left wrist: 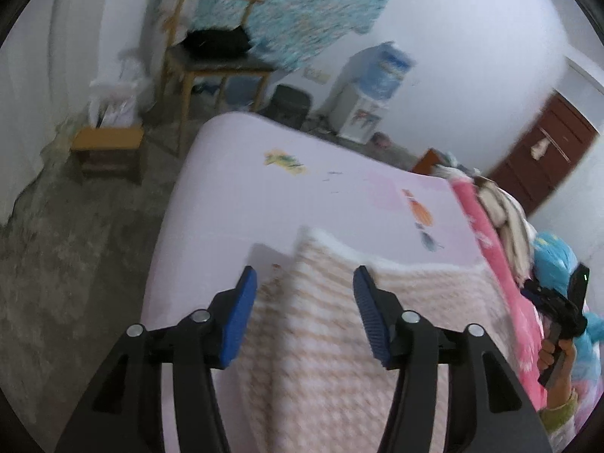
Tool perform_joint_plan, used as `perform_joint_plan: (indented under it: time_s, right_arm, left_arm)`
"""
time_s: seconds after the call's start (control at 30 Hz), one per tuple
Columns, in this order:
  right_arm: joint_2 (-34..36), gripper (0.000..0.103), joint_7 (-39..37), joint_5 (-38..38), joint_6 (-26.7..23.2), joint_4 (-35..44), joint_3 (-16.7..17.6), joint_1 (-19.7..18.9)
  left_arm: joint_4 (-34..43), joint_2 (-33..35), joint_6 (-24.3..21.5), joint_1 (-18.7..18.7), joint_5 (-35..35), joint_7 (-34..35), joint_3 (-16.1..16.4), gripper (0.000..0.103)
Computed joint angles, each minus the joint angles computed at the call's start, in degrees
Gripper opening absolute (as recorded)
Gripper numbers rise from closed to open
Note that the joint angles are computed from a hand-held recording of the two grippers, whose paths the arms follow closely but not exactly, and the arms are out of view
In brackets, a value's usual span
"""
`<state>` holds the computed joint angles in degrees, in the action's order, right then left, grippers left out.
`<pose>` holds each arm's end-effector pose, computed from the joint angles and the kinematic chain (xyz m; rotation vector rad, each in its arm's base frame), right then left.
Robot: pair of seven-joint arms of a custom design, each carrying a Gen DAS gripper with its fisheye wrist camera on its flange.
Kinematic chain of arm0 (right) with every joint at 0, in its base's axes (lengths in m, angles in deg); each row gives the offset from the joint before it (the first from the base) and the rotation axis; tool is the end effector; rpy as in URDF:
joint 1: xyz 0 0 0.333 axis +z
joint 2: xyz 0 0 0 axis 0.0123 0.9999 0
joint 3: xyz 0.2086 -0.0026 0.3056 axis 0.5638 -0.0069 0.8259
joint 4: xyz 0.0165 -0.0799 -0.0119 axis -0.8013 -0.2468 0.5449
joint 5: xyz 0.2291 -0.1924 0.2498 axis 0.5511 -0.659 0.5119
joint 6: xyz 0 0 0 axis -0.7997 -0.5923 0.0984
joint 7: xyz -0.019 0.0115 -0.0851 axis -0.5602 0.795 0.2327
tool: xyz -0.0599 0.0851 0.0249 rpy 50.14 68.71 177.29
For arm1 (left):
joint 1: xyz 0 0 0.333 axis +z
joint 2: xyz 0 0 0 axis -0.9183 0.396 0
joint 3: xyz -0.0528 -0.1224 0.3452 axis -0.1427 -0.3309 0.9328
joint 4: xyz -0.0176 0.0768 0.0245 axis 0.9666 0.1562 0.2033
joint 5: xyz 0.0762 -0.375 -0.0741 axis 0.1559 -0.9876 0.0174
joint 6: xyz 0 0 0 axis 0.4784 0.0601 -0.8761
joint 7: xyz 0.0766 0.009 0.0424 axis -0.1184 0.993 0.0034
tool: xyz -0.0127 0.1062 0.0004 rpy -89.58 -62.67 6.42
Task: Fold large clothes
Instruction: 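Lay the folded edge down and open both grippers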
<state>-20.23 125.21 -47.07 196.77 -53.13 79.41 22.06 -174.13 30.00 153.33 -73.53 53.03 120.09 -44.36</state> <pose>0.6248 0.3003 0.6020 -1.5363 1.8600 -0.3697 0.6370 -0.1713 0.6050 -1.9662 1.8811 -1.1291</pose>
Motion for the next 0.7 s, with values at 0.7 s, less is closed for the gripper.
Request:
perform_joint_plan:
  time_s: [0.7]
  right_arm:
    - [-16.9, 0.095, 32.7, -36.2, -16.3, -16.5, 11.5, 12.7]
  left_arm:
    - [-30.6, -31.7, 11.1, 9.4, 30.5, -33.7, -22.5, 0.098]
